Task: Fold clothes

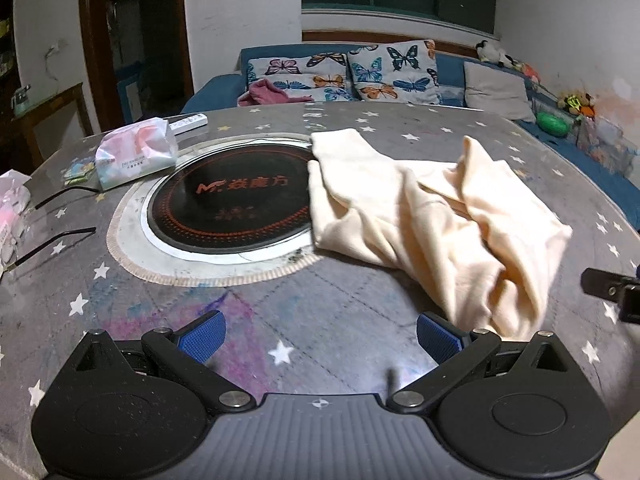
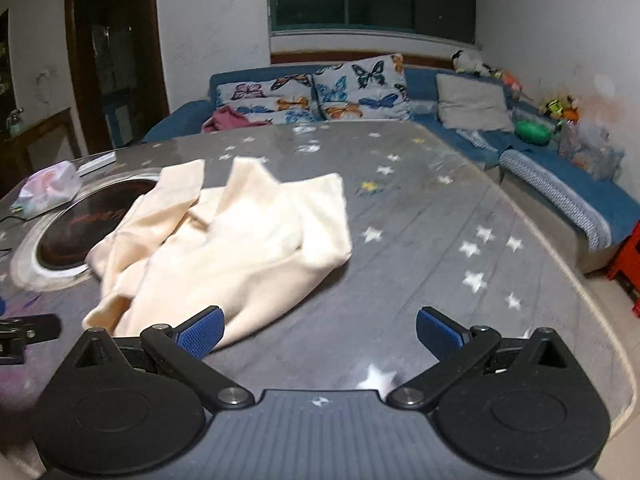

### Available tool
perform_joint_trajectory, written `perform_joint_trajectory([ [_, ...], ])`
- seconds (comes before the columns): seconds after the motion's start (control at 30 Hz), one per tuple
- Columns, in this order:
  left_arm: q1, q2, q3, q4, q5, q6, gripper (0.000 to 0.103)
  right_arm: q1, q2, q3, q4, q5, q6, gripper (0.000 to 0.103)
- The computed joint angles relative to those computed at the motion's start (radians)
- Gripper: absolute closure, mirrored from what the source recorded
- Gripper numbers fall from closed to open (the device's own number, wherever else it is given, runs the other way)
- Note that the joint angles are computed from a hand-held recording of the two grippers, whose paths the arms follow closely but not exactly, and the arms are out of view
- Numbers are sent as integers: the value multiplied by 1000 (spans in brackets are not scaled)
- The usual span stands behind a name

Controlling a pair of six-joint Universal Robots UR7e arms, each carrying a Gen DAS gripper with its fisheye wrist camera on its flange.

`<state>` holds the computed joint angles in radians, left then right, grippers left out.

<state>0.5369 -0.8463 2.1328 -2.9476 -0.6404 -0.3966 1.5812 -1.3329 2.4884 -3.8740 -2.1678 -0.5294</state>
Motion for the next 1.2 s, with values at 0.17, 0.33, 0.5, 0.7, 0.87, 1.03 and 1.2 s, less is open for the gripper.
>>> perform_joint_trajectory([
  [0.17, -24, -3, 11, 32, 1, -17, 0, 8, 0, 29, -1, 2, -1, 0],
  [0.33, -43, -7, 13, 78, -1, -48, 0, 8, -3, 47, -2, 8, 6, 0],
  [0.5, -61, -6, 13, 102, 0, -61, 0, 13, -9, 55, -2, 6, 9, 0],
  [0.7, -71, -10, 15, 117, -4, -70, 0, 20, -13, 64, -5, 8, 13, 0],
  [0.87, -76, -12, 18, 116, -5, -71, 0, 29, -10, 67, -5, 3, 13, 0],
  [1.03, -75, -12, 16, 122, -9, -72, 0, 36, -2, 67, -9, 1, 12, 0],
  [1.2, -74, -12, 14, 124, -11, -69, 0, 38, 2, 65, -4, 0, 16, 0],
])
